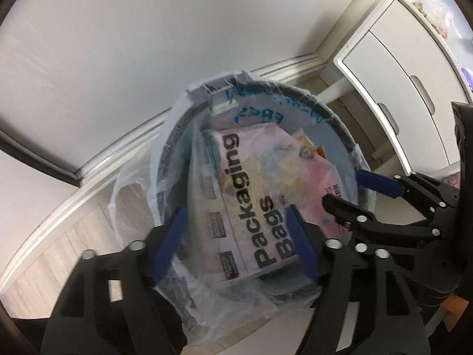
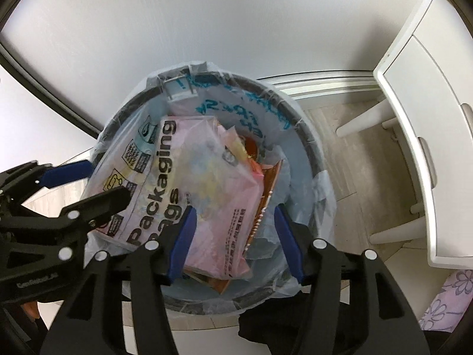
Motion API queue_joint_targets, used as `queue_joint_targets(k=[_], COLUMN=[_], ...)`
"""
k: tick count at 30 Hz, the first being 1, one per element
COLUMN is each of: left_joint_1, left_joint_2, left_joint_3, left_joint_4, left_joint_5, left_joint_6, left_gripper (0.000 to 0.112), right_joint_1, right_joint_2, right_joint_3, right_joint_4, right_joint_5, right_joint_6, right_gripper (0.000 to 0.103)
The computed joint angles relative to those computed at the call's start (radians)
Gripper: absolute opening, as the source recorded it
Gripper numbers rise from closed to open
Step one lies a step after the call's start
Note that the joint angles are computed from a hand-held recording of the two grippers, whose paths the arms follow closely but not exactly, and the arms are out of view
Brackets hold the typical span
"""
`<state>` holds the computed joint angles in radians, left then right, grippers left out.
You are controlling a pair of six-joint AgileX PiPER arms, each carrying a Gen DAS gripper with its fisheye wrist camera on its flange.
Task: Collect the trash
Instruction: 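Open the right gripper to drop the pink bag into the bin, then move both tools back toward the clear food-scrap bag on the nightstand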
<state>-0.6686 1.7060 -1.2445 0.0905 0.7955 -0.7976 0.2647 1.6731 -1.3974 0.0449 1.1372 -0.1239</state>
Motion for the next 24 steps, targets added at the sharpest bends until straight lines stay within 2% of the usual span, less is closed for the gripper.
queue_joint_targets(k=[2, 4, 6, 16, 24], left_joint_1=[-0.005, -0.007, -0.002, -0.047, -0.103], left_joint_2=[-0.006, -0.013, -0.027, -0.065, -0.129], left_joint_3=[0.005, 0.01, 0.027, 0.023, -0.081], left_joint_4=[0.026, 0.056, 0.072, 0.209, 0.313], left_joint_5=[0.004, 0.011, 0.0, 0.01, 0.054], left_joint_6=[-0.027, -0.062, -0.09, -0.19, -0.228], left_gripper=[0.084, 0.094, 0.097, 0.097, 0.097], right_joint_1=[0.007, 0.018, 0.009, 0.026, -0.056], right_joint_2=[-0.009, -0.004, -0.009, -0.102, -0.226], right_joint_3=[0.002, -0.002, -0.002, 0.019, -0.01], right_joint_4=[-0.028, -0.063, -0.072, -0.166, -0.106], right_joint_5=[-0.007, -0.017, -0.027, -0.122, -0.185], right_joint_6=[0.027, 0.064, 0.076, 0.108, 0.179], right_gripper=[0.068, 0.084, 0.091, 0.096, 0.096])
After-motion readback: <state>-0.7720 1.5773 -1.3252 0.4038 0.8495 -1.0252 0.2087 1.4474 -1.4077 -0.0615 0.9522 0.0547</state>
